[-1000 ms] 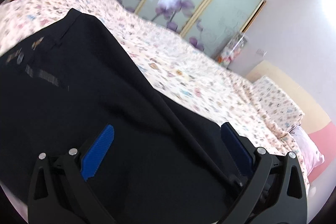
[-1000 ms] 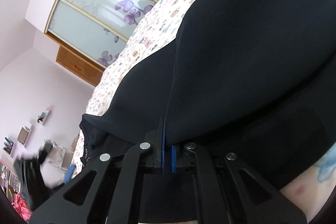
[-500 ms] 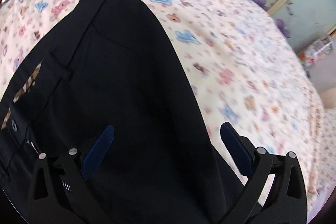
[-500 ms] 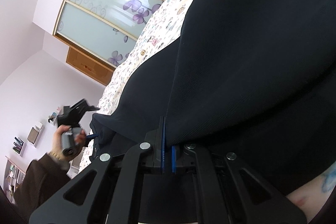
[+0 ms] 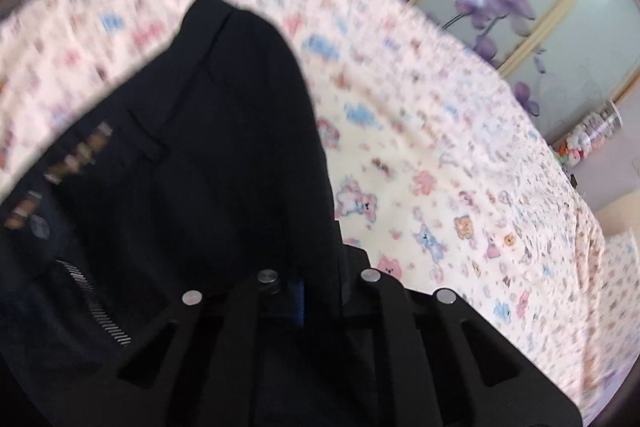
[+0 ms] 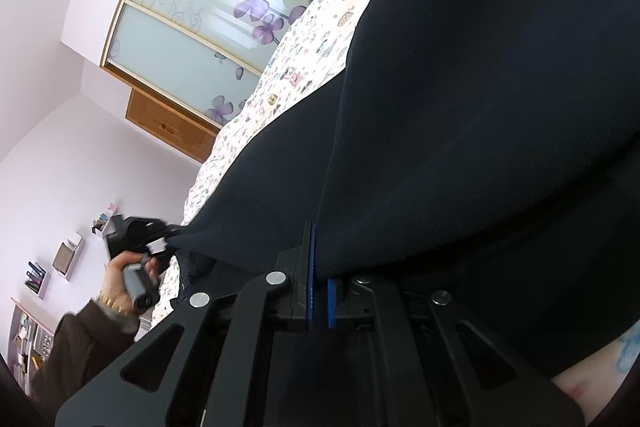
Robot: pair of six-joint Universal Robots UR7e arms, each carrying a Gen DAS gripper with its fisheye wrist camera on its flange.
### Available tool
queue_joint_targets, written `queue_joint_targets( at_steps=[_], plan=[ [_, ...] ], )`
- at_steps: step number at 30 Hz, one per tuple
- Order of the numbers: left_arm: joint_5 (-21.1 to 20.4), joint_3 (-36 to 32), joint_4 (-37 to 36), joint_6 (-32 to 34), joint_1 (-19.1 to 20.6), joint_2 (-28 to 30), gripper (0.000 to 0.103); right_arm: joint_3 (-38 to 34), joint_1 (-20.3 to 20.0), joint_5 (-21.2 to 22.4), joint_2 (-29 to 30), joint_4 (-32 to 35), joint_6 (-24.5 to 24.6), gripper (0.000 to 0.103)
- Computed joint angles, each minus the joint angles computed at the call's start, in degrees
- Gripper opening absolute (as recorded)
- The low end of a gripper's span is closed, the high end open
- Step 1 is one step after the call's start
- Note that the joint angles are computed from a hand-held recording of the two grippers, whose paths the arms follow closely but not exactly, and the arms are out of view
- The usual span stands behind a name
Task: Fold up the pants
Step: 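Lift the hems with the right tool and fold them over toward the waistband, then lower the hems onto the trousers and open the right tool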
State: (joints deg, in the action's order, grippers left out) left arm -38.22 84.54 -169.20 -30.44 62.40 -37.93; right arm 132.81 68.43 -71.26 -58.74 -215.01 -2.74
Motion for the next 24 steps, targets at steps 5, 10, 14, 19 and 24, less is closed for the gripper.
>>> queue_joint_targets(
  at_steps=[5, 10, 14, 19, 24],
  plan=[
    [6.23, 14.15, -17.02, 10.37, -5.65, -5.51, 0.01, 0.33, -0.1, 1.05, 0.37, -1.45, -0.08, 0.004],
    [12.6, 30.43, -32.12, 13.08, -12.57, -9.65, 0.015, 3.0, -1.35, 2.39, -1.24, -4.88, -1.97, 0.005],
    [14.63, 41.86, -34.6, 2.01, -15.81, -11.94, 0.018, 4.54, -0.73, -0.11, -2.22, -7.41, -3.03, 0.004],
    [15.46, 47.58, -32.75, -7.78, -15.18, -10.48, 0.021, 6.1, 0.42, -4.95, -3.32, -6.9, -4.44, 0.005],
    [15.57, 48.74, -37.65, -7.88, -14.7, -8.57, 0.063, 7.21, 1.97, -10.97, -7.67, 0.96, -7.76, 0.007]
  ],
)
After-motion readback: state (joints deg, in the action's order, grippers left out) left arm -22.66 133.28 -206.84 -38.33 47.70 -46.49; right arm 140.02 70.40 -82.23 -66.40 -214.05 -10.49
